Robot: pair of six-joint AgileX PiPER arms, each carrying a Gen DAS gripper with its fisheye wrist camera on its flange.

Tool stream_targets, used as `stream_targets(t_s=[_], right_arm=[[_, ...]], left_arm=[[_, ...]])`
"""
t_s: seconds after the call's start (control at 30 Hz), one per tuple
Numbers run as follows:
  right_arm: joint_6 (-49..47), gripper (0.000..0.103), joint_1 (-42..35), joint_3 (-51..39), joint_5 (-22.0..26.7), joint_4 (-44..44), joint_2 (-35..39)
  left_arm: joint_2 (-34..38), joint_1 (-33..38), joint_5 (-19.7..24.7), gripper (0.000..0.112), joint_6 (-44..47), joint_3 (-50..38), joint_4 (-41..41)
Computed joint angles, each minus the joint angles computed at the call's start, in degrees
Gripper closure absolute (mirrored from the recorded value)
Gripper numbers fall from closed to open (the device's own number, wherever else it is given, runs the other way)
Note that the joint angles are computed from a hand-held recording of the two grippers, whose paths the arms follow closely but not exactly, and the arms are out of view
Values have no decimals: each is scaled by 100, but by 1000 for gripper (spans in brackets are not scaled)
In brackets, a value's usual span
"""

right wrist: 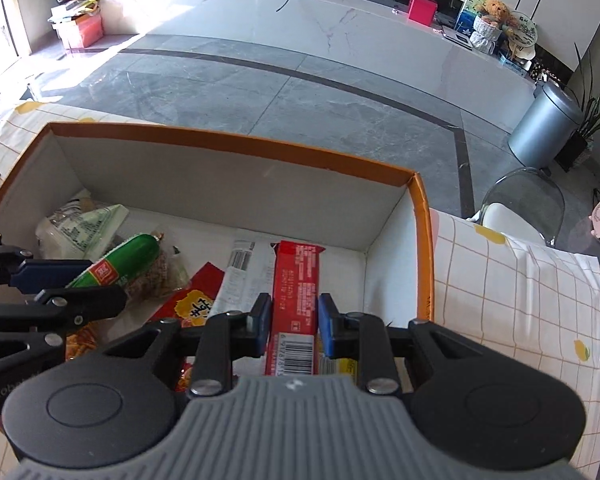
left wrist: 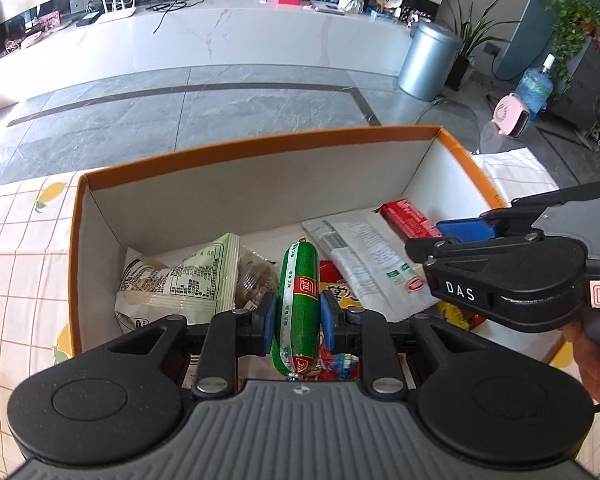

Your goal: Organize snacks

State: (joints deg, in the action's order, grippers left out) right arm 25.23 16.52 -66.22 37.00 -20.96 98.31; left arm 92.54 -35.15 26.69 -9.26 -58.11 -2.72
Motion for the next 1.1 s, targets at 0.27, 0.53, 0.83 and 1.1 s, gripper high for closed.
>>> stream_targets(t_s=[0.27, 0.53, 0.83, 1.1], right_arm=[[218, 81, 0, -239, 264, -114, 314], [-179, 78, -371, -302, 222, 494, 327], [64, 67, -125, 19, 276, 222, -118], [-36, 59, -155, 170, 441, 423, -648]], left_arm=[[215, -209, 327, 87, -471, -203, 566], [345, -61, 454, 86, -252, -280, 314], [273, -200, 557, 79, -537, -306, 542], [-196, -434, 837, 69, -1019, -309, 1029]])
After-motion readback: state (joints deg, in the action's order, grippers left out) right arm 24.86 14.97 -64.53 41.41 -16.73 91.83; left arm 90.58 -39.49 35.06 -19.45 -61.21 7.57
